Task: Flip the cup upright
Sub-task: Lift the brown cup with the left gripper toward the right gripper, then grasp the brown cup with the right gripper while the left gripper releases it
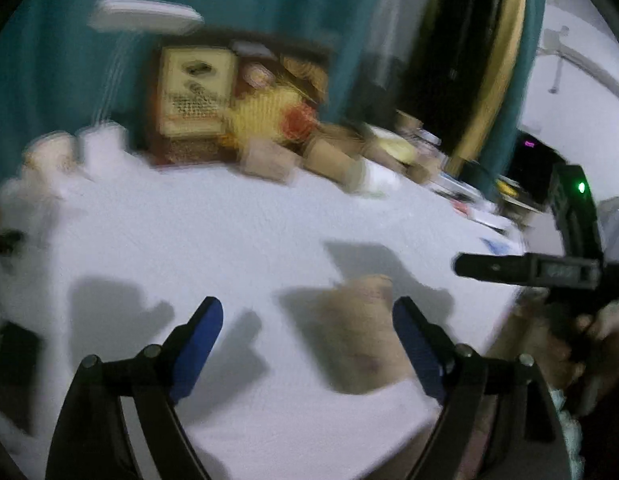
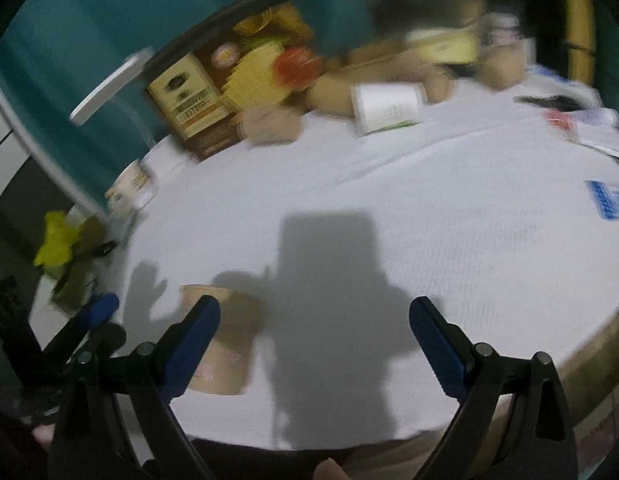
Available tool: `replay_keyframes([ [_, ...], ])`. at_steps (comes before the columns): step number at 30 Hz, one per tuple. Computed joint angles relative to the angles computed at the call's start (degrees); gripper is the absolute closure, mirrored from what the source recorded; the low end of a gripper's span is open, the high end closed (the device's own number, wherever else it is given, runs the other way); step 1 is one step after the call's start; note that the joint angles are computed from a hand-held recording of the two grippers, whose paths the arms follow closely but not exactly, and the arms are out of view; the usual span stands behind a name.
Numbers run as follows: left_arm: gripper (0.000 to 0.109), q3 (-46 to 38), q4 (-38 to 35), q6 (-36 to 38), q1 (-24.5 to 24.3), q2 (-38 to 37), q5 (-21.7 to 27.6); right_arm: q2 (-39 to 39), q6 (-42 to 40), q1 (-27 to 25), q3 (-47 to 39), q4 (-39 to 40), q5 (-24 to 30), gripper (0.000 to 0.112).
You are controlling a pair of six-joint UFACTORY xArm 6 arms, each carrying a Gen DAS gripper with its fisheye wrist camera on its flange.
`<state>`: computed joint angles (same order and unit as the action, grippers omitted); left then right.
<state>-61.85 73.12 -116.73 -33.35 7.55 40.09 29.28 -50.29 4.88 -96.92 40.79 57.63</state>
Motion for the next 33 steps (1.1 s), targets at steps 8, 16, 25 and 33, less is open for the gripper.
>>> replay_keyframes([
  [8, 0.022, 10.9, -2.72, -3.71, -1.58, -8.22, 9.49, 10.07, 6.52, 6.32, -14.78, -9.61, 12.41, 0.018],
  [16, 0.022, 17.22, -2.61, -6.67, -1.31, -13.1, 10.14, 18.01, 10.69, 7.84, -26.84, -13.6, 23.89, 0.018],
  [25, 0.022, 16.96, -0.67, -7.04, 0.2, -12.33, 6.01, 17.82, 8.17, 8.13, -26.56, -13.58, 25.33, 0.044],
  [33, 0.022, 14.96, 0.1, -6.41, -0.19, -11.25, 5.89, 6.82, -0.98, 8.02, -9.59, -6.87, 3.83, 0.045],
])
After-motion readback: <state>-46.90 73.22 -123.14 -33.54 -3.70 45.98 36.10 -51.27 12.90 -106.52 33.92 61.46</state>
